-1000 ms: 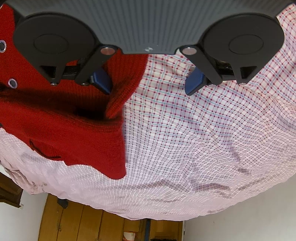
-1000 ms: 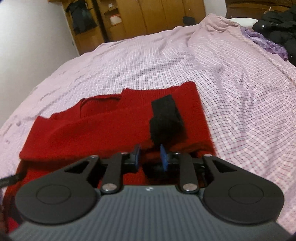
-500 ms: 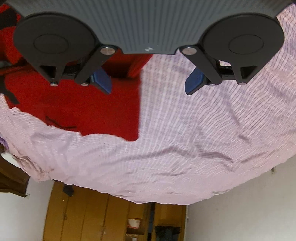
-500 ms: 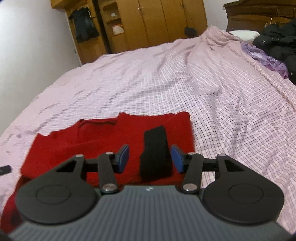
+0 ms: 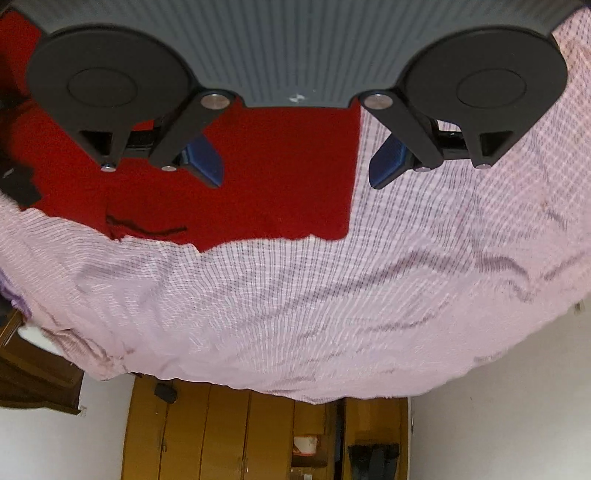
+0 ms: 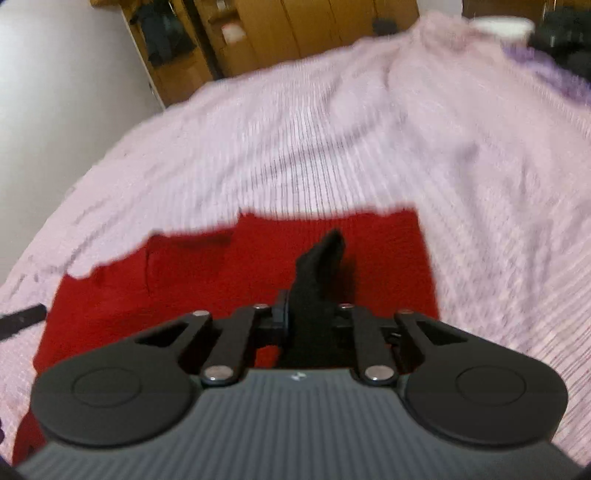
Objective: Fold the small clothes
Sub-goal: 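Reposition the black cuff with the right gripper, release and regrasp it, then move both grippers to the cardigan hem, one at each side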
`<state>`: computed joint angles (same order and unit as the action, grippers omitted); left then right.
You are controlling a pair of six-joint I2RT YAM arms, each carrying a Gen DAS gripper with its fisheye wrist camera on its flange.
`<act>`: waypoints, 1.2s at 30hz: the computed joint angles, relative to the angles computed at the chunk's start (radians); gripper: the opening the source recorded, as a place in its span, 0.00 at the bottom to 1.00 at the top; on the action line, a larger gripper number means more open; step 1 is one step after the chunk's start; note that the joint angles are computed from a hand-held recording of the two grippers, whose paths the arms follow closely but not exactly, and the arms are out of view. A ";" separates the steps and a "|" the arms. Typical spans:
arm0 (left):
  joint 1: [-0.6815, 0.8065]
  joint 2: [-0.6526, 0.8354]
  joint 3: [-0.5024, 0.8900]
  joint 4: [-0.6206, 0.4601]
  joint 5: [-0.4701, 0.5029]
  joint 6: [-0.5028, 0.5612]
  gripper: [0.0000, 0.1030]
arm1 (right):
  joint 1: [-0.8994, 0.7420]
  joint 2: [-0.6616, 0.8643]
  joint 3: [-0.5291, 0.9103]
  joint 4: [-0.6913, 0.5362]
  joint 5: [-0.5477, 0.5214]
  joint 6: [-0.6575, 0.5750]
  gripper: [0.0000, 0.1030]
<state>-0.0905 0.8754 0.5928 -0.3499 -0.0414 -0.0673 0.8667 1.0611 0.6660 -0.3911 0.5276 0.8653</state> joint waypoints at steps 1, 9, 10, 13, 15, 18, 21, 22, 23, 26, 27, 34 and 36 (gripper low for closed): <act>-0.016 0.010 -0.007 0.026 -0.017 -0.005 0.86 | 0.033 -0.024 0.004 -0.002 0.059 -0.007 0.15; -0.124 0.219 -0.068 0.295 -0.208 0.036 0.80 | 0.108 0.065 0.018 -0.097 0.268 0.106 0.16; -0.120 0.264 -0.069 0.326 -0.220 0.041 0.80 | 0.078 0.094 -0.001 -0.082 0.226 0.131 0.16; -0.056 0.345 -0.081 0.391 -0.132 0.021 0.81 | 0.053 0.115 -0.088 0.026 0.200 0.139 0.17; -0.006 0.368 -0.072 0.391 -0.067 -0.015 0.86 | 0.060 0.114 -0.095 0.033 0.209 0.156 0.17; 0.036 0.363 -0.068 0.378 -0.006 -0.033 0.87 | 0.066 0.115 -0.083 0.012 0.210 0.146 0.20; 0.035 0.348 -0.080 0.381 -0.008 -0.031 0.87 | 0.061 0.100 -0.074 -0.007 0.202 0.100 0.23; 0.031 0.339 -0.077 0.367 -0.011 -0.033 0.87 | 0.061 0.094 -0.071 -0.015 0.200 0.104 0.25; 0.031 0.328 -0.072 0.347 -0.008 -0.028 0.87 | 0.057 0.083 -0.071 -0.021 0.196 0.106 0.27; 0.024 0.258 -0.057 0.257 -0.019 0.029 0.87 | 0.059 0.032 -0.074 -0.052 0.178 0.130 0.36; 0.019 0.222 -0.057 0.225 -0.031 0.055 0.87 | 0.060 0.008 -0.073 -0.070 0.163 0.135 0.38; 0.047 -0.082 -0.063 -0.048 -0.008 0.156 0.87 | 0.239 -0.133 0.015 -0.342 0.217 0.193 0.55; 0.071 -0.168 -0.054 -0.150 0.024 0.160 0.87 | 0.323 -0.135 0.062 -0.444 0.258 0.246 0.55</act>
